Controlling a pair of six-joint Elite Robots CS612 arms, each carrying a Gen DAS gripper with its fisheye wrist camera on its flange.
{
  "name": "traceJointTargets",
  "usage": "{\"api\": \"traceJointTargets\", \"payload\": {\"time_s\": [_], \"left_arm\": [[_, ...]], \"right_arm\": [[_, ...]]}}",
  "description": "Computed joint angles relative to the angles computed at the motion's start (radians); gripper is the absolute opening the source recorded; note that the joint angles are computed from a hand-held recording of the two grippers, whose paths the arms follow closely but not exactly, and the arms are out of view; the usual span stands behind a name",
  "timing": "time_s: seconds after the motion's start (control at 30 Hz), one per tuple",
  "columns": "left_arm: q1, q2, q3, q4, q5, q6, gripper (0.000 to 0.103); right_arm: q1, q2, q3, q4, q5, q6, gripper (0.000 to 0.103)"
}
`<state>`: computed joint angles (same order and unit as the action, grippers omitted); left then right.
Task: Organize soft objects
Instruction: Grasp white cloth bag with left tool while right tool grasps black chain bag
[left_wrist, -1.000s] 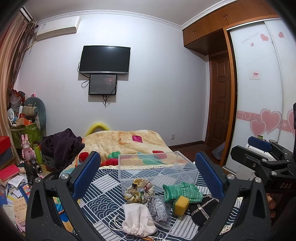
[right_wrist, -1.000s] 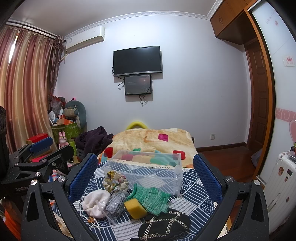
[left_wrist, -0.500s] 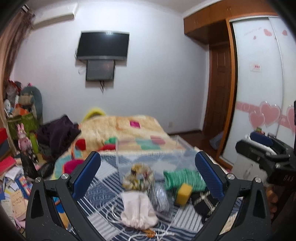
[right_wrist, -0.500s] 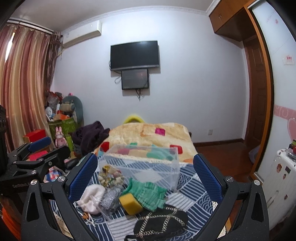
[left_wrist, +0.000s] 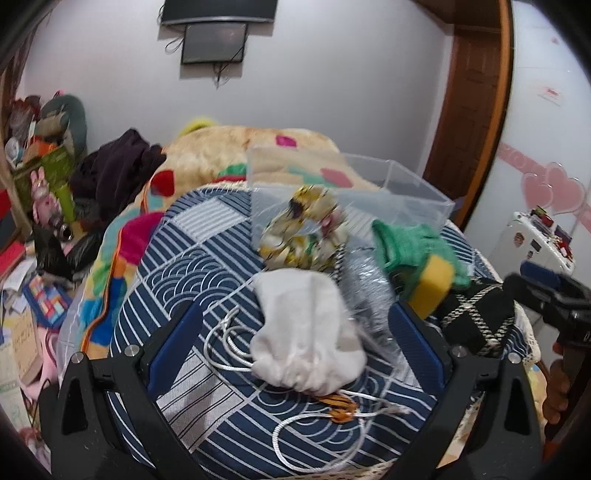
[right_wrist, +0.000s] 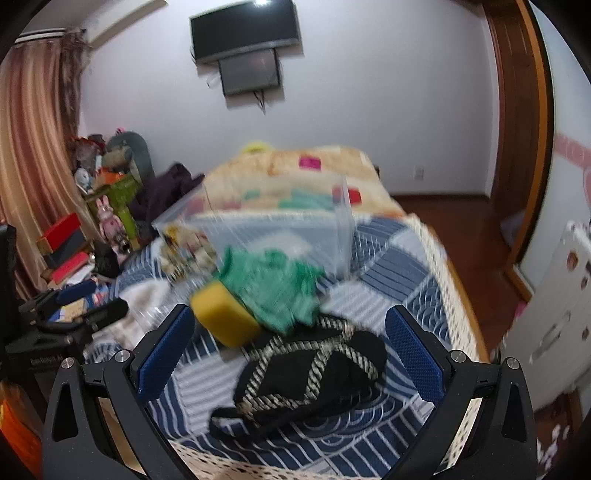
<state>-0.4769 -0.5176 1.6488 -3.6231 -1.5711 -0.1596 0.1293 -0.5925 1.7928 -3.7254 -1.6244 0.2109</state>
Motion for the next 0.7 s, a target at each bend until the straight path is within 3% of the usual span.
{"api": "traceJointTargets", "payload": {"time_s": [0.23,0.43,0.53,0.6,0.63,0.7], "left_arm": [[0.012,0.018,-0.032,0.076,0.004,-0.043,0.081],[0.014,0.030,-0.052,0.130,-0.015,-0.052,0.072],[0.015,0.033,-0.054,0.130,-0.036,-0.047,0.062],[0.017,0.032,-0.054,0.127,-0.068,-0.039,0.044],[0.018,0.030,-0.053,0.128,-0.087,-0.036,0.041],[0.014,0.028,-0.048,0.115,-0.080,-0.026,0.031]], "right_arm": [[-0.015,0.004,0.000,0.108,0.025,0.035,0.102],[-0.020,0.007,0.003,0.144,0.025,0.038,0.090],[-0.024,0.008,0.008,0.146,0.035,0.046,0.079],[-0.023,0.004,0.008,0.152,0.032,0.041,0.064],[-0.024,0.003,0.010,0.148,0.035,0.037,0.059],[-0.023,0.007,0.005,0.141,0.048,0.036,0.039]]}}
